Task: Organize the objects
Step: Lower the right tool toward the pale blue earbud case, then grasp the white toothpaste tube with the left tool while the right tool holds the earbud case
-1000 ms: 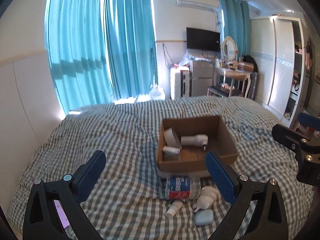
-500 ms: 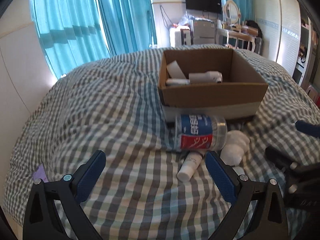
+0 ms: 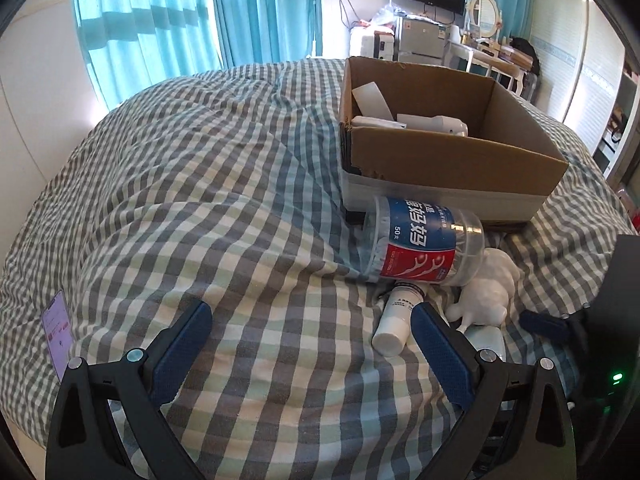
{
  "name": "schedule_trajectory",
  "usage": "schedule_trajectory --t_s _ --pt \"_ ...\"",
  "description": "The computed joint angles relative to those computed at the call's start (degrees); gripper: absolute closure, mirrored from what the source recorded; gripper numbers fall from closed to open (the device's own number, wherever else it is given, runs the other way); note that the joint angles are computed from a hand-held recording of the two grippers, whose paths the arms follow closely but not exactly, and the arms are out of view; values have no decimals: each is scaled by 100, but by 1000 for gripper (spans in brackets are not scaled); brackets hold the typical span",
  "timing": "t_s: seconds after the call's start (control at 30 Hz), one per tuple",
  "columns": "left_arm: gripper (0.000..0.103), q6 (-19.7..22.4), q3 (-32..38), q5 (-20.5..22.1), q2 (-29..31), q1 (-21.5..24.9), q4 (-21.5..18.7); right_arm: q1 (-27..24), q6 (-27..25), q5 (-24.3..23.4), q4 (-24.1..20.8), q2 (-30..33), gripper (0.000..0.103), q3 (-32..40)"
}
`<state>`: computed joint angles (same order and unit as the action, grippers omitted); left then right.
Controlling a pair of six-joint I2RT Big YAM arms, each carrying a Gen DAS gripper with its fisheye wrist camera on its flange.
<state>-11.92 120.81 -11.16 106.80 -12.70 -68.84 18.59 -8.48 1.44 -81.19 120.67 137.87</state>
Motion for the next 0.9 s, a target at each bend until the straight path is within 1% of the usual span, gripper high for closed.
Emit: schedule_trajectory --t_s 0.07,0.13,0.17,0.2,0.33,0.43,0.5,0.57,0.6,0.67,0.7,0.73,0.77,0.8,0.83,0.87,0.9 --pt "1 -21 64 -18 54 9 -67 8 -47 -46 -87 82 22 58" --pt "1 -34 118 -19 91 11 -134 -27 -40 -209 -159 128 31 110" --pt "1 -21 117 -47 91 0 -142 -42 -25 -236 -122 96 44 64" --pt "1 -2 108 -70 87 -7 -141 -61 -6 -204 -39 27 45 -46" --pt "1 66 173 -108 134 -18 -205 -179 131 -385 204 -272 45 -389" --pt "1 234 321 -122 239 -81 -305 -318 279 -548 345 -495 45 -520" --pt "1 383 660 -122 472 -156 -526 -408 280 -549 448 -610 45 -529" --pt "1 478 951 11 693 -194 -652 -458 276 -429 500 -678 45 -497" --pt "1 489 1176 56 861 -212 -790 -493 276 -415 526 -698 45 -490" --pt "4 532 1560 86 1155 -240 -1011 -514 406 -456 529 -688 45 -412" --pt "12 538 1780 105 1311 -249 -1154 -543 450 -498 434 -613 45 -234" --pt "22 545 1969 83 1445 -260 -1272 -594 488 -566 426 -603 45 -217" --pt "28 572 2148 80 1568 -272 -1384 -612 560 -642 347 -526 45 -80" --pt "37 609 2265 143 1654 -272 -1461 -609 614 -694 319 -472 45 -16" --pt "46 644 2349 256 1714 -270 -1509 -629 642 -754 307 -460 45 -21" --pt "51 671 2406 350 1753 -273 -1540 -616 662 -759 310 -455 45 -41" --pt "59 717 2410 372 1761 -295 -1551 -627 659 -774 288 -437 45 -22"
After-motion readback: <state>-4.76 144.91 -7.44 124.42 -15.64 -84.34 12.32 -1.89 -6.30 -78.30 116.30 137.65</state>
